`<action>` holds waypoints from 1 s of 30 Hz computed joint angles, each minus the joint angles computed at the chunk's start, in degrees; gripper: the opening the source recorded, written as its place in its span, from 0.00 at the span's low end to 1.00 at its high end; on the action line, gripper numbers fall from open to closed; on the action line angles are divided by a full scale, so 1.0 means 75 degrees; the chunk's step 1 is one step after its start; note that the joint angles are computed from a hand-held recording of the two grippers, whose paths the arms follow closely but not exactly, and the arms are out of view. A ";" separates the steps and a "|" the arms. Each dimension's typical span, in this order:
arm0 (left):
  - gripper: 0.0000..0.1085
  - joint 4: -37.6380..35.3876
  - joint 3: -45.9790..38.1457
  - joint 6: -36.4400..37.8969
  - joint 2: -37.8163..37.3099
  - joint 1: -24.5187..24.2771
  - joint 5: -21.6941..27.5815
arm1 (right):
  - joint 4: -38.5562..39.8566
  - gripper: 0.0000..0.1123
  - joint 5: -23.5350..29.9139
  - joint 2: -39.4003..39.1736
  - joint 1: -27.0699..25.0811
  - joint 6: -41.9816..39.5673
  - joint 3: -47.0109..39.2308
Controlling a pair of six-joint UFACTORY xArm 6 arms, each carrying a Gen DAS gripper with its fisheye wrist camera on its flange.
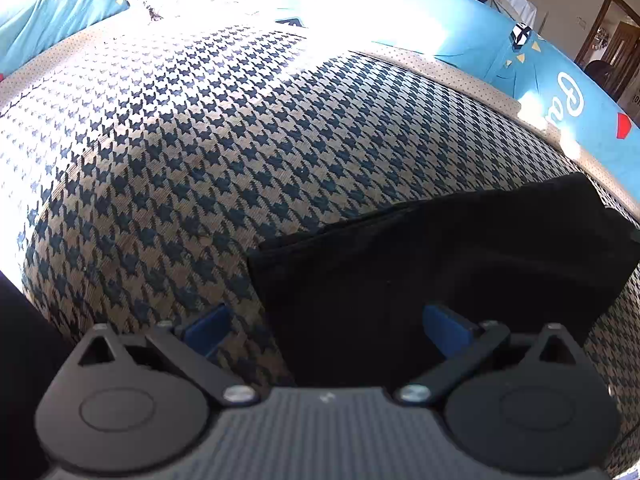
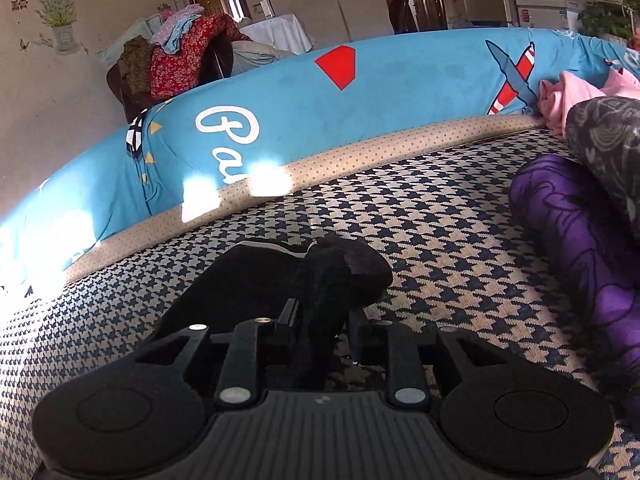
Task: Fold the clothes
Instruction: 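Fold the held black shirt end over onto the rest of the shirt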
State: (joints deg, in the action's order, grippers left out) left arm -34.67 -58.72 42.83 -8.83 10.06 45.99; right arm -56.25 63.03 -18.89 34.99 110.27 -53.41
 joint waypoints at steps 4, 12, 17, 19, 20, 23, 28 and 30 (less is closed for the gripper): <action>0.95 -0.0177 -0.0117 0.0057 0.0241 0.0034 -0.0053 | 0.0102 0.26 -0.0049 -0.0016 0.0337 -0.0019 -0.0013; 0.95 -0.0941 -0.0456 0.0730 0.0752 0.0077 -0.0104 | 0.0197 0.30 -0.0457 0.0394 0.1067 -0.0132 -0.0359; 0.95 -0.1587 -0.0858 0.1342 0.1115 0.0132 0.0386 | 0.0066 0.32 -0.0704 0.0676 0.1540 -0.0007 -0.0552; 0.95 -0.1780 -0.0953 0.1497 0.1243 0.0102 0.0442 | 0.0011 0.32 -0.0790 0.0812 0.1724 -0.0056 -0.0654; 0.95 -0.1851 -0.0995 0.1544 0.1291 0.0080 0.0473 | -0.0025 0.33 -0.0836 0.0884 0.1818 -0.0092 -0.0707; 0.95 -0.1980 -0.1049 0.1678 0.1365 0.0021 0.0500 | -0.0056 0.34 -0.1197 0.1087 0.2029 -0.0240 -0.0806; 0.83 -0.2198 -0.0941 0.1921 0.1281 0.0013 0.0485 | 0.0059 0.35 -0.2654 0.1310 0.2002 -0.0515 -0.0700; 0.70 -0.2268 -0.0956 0.1922 0.1280 0.0062 0.0535 | 0.0076 0.36 -0.3096 0.1467 0.2027 -0.0712 -0.0746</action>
